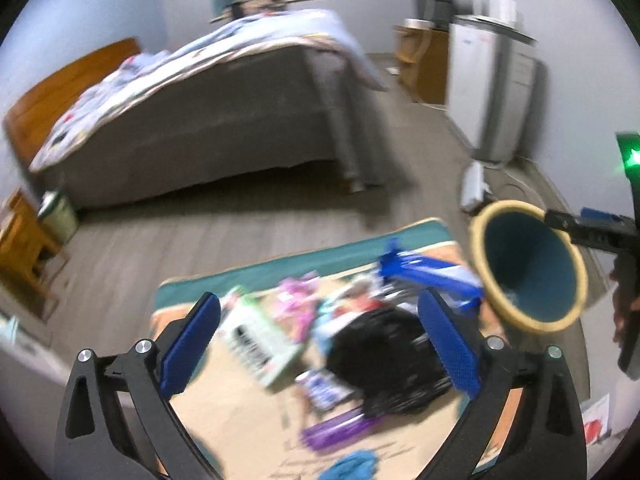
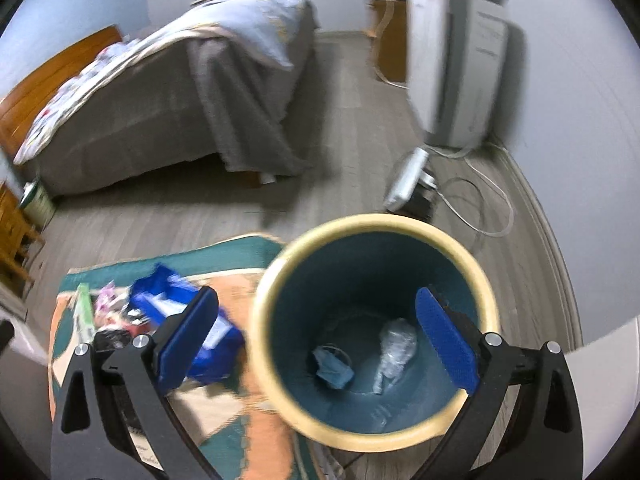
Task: Collect trash
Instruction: 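Grasp the white medicine box with the left tool while the right tool grasps the blue wrapper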
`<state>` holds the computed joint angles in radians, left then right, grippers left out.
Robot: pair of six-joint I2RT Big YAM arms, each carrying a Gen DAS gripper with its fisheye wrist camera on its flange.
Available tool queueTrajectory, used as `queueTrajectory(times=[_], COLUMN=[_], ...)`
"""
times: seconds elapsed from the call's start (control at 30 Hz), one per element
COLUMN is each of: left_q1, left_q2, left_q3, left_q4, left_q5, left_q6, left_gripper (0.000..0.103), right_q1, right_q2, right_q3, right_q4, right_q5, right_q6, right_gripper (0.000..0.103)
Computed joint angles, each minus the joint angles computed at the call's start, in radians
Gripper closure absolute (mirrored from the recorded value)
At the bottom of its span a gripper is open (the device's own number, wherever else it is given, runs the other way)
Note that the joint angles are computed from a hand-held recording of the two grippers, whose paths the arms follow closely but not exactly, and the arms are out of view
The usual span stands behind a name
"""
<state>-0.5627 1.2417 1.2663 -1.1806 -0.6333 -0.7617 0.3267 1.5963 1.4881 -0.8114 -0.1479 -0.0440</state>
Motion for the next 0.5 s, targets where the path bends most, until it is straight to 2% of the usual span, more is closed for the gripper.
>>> queueTrajectory(times=[0.07, 0.2, 0.3, 0.43, 0.5], left_q1=[0.019, 0.068, 0.130, 0.212, 0.251], left_q2=[-0.043, -0.118, -0.157, -0.200, -0.202], left_q3=[-0.028, -0.109, -0.164, -0.232, -0.252], left_q4=[-0.063, -0.085, -0.077, -0.006, 0.031], left_q5=[-0.009, -0.010, 0.034, 0.075, 0.119], left_q6=[-0.064, -0.134, -0.135, -0.098, -0.057], left_gripper=[0.005, 0.005, 0.005, 0.005, 0.005], right_q1=[0.040, 0.098, 0.131, 0.164, 0.174], right_q2=[-0.006, -0.011, -0.007, 0.000, 0.012], right_q3=[-0.008, -0.022, -0.029, -0.034, -0.026], right_q4=[-0.003, -0.006, -0.017, -0.009, -0.016], right_q5=[0.008, 0.010, -0.002, 0.016, 0.026], right_q6=[-0.045, -0.101, -0.129, -0.163, -0.172], right_gripper=[0.006, 0.006, 0.006, 0.006, 0.006])
